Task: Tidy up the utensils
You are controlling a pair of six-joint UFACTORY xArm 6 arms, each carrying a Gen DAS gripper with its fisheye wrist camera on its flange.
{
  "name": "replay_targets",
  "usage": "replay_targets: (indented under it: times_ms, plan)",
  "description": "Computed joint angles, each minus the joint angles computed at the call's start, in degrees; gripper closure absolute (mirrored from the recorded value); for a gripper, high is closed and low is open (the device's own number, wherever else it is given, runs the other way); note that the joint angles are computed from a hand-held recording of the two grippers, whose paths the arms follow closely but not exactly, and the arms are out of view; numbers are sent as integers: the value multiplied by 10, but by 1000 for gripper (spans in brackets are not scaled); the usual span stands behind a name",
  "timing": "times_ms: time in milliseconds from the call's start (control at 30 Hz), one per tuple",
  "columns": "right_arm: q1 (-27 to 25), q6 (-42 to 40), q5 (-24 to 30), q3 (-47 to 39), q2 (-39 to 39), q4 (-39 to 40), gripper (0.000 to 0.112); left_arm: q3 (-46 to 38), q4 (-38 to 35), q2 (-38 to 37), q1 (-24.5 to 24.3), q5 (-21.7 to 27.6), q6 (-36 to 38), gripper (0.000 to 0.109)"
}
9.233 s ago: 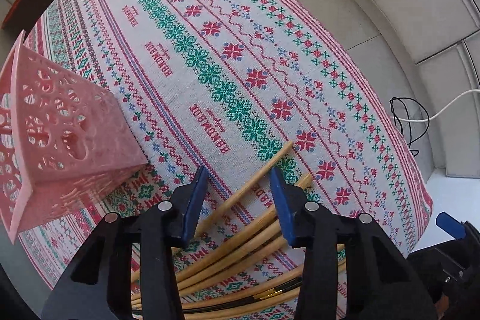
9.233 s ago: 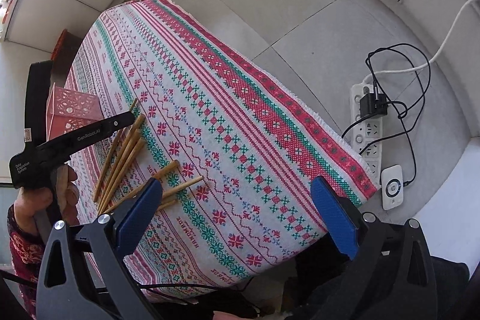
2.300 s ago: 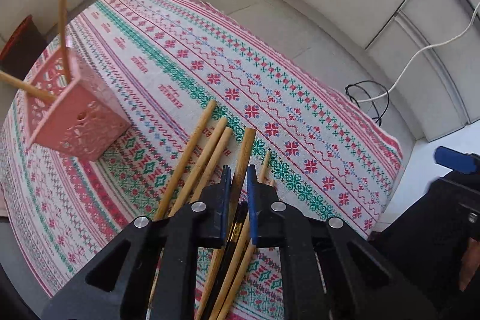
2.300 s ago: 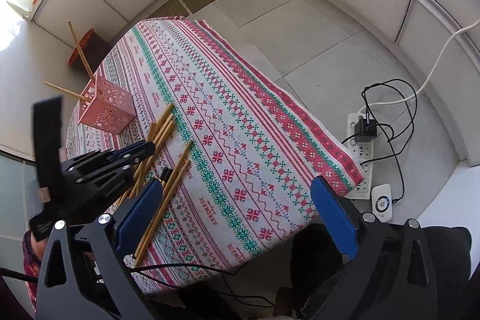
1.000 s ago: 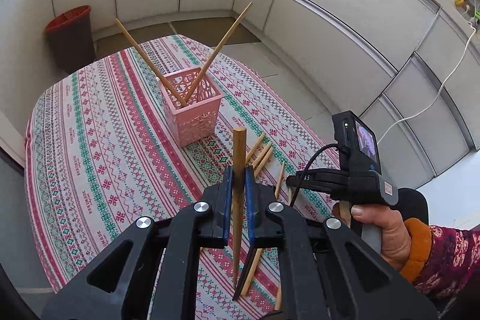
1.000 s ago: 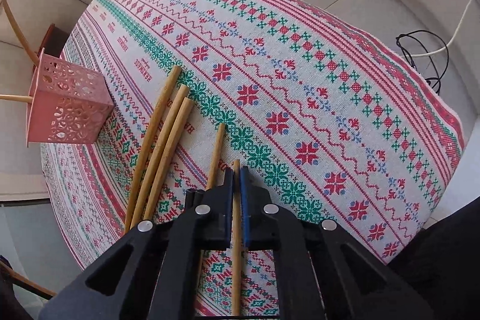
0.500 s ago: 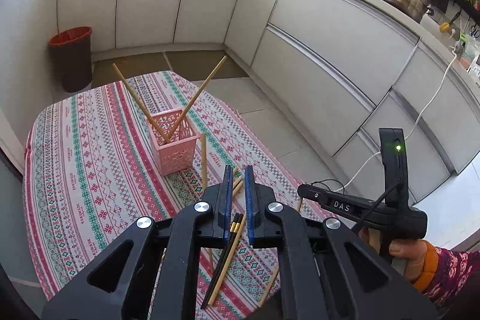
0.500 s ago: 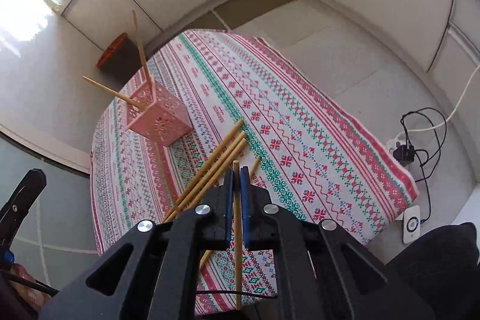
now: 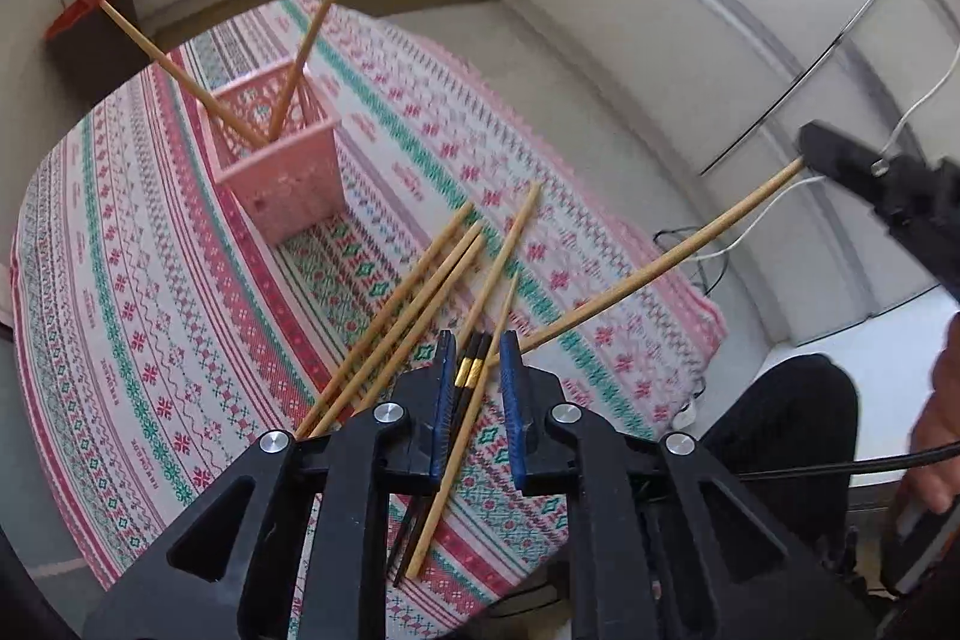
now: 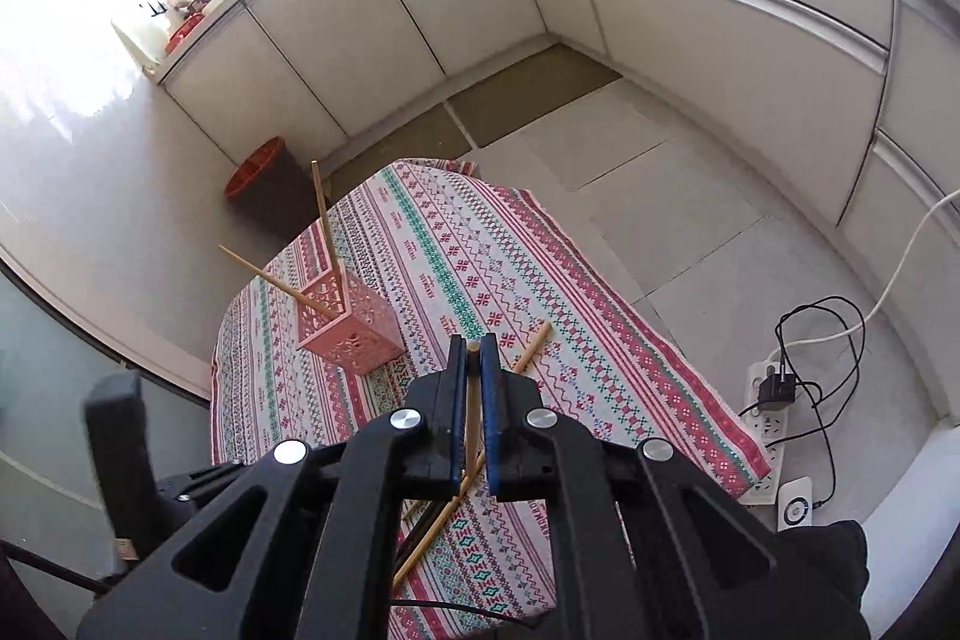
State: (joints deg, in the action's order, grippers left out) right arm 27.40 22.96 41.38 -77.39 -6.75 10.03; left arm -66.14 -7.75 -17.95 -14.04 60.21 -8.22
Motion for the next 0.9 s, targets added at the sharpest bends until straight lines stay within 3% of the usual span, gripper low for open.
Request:
replay_targets:
  times_ms: [233, 533, 800, 900]
  plan:
    - [-24, -30, 4, 0, 15, 39, 107, -24, -6, 71, 13, -3, -1, 75]
    - [-51, -25, -7, 29, 11, 66, 106, -138, 7, 215, -34, -46, 26, 75]
    - [-72, -31, 4, 22, 29, 87, 106, -292, 73, 371, -58, 7, 37, 75]
    - [-75, -28, 2, 22, 33, 85, 105, -316, 83, 393, -61, 12, 47, 86]
